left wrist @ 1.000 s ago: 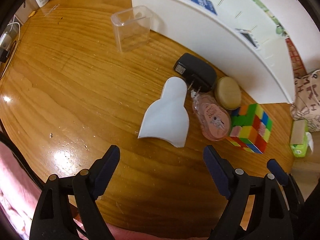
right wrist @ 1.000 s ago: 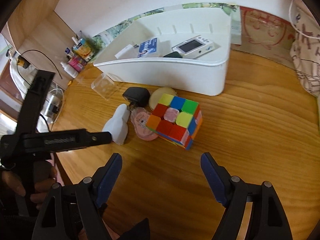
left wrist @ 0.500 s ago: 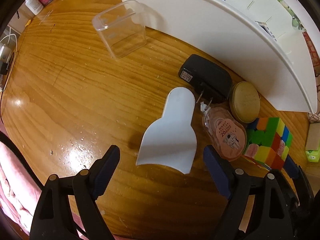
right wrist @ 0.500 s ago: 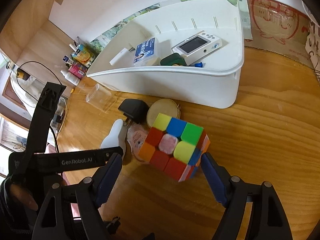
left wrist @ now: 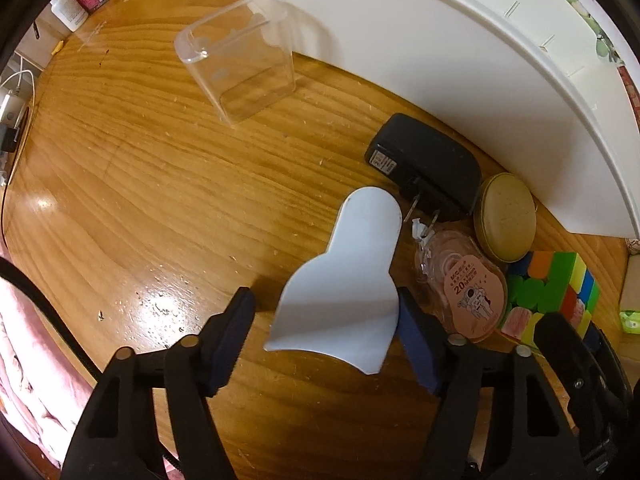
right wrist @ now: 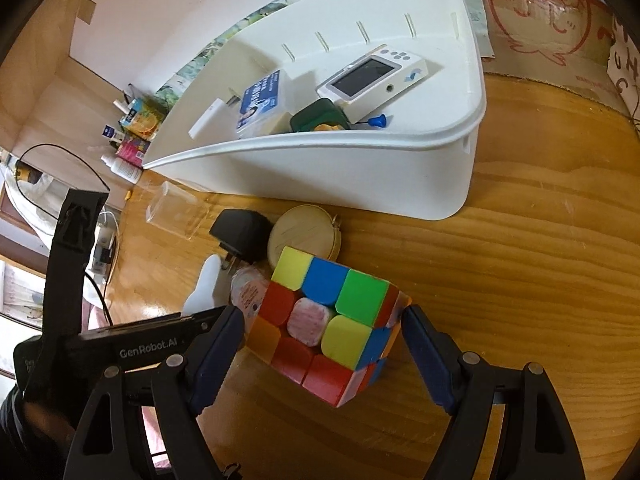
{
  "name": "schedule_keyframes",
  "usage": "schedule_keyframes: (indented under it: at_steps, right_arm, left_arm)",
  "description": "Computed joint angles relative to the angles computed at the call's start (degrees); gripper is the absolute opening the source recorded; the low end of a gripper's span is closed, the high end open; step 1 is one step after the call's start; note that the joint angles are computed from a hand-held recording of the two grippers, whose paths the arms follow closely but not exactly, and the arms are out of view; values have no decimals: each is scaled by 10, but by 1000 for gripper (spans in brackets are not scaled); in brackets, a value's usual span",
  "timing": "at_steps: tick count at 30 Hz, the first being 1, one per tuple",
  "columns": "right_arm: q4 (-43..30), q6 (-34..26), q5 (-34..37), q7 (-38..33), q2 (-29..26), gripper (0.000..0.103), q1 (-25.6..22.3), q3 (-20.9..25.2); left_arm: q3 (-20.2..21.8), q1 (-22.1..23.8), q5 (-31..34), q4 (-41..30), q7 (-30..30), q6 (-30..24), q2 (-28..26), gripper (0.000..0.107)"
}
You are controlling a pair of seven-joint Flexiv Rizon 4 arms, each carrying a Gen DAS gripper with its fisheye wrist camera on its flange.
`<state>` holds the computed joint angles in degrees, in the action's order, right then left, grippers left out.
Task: Organize rigid objects
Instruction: 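Grasp the white scraper with left gripper while right gripper grasps the Rubik's cube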
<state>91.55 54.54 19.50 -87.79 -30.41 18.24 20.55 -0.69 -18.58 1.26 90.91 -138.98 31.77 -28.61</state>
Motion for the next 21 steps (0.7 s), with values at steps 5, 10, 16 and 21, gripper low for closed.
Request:
schedule_keyframes:
  at_steps: [5,10,16,21]
  right_arm:
    - [-1,0,-4,14,-3,81,3,-5]
    - [2,8,3,9,-2,79,-2,0]
    - [12,15,-17,10,5,75,6,-6]
    - [25,16,-29,12,17,69,8,-10]
  left_arm:
    - [2,-6,10,-2,-4,2,-3,64]
    - [1,-11,13,2,-11,7,2,64]
    - [-2,-11,10,20,-12,8,18,64]
    - [-6,-9,0,46,-15,21,32,64]
